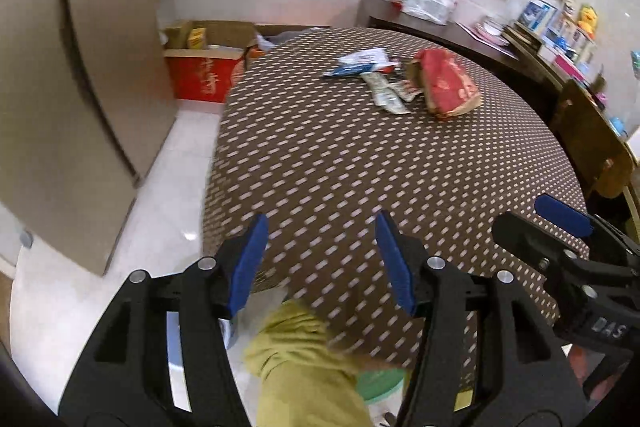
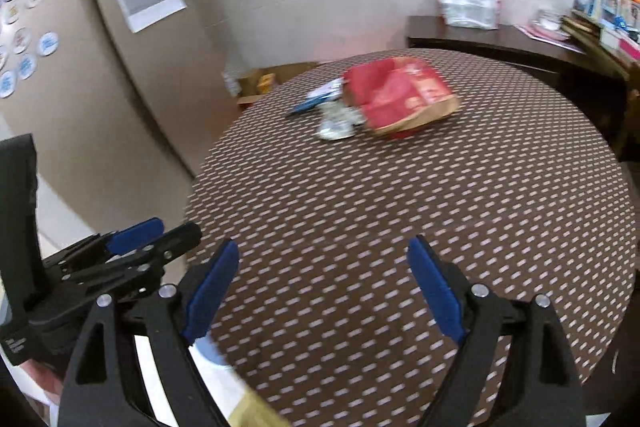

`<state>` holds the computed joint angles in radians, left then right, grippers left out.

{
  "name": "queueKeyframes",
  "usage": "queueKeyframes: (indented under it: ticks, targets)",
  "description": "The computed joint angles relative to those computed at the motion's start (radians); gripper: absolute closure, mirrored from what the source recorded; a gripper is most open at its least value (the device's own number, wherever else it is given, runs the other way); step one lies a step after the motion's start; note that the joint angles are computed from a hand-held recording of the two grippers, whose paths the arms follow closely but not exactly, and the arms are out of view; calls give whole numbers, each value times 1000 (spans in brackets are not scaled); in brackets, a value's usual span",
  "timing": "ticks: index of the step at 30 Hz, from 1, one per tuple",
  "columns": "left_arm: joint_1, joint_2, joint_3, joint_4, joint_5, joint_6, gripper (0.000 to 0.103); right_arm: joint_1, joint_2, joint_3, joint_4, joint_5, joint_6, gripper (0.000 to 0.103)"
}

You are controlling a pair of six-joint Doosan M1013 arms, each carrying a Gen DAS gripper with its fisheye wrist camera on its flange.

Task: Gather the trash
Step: 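Move both tools back over the table toward the red paper bag, then grasp the red printed paper bag with the right tool and lift it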

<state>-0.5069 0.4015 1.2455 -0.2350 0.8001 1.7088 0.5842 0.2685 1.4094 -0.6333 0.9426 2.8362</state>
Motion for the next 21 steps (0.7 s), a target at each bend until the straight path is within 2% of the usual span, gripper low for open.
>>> queueKeyframes:
  ticks: [4,12,18,21]
  targets:
    - [-13,44,-64,-9,32,-2,39,-31,16,-19,-20,49,-12,18]
    - [-16,148,-219,-1,90,-30,32,-85,103,-148,-70,180,-101,13]
    - [-12,213,-319,2,127,-43,31,-126,184,-251,-59,229,-284,12]
    - [-9,228,-338,-15,148,-32,30,-126,238,-307,-122,312,-372,12]
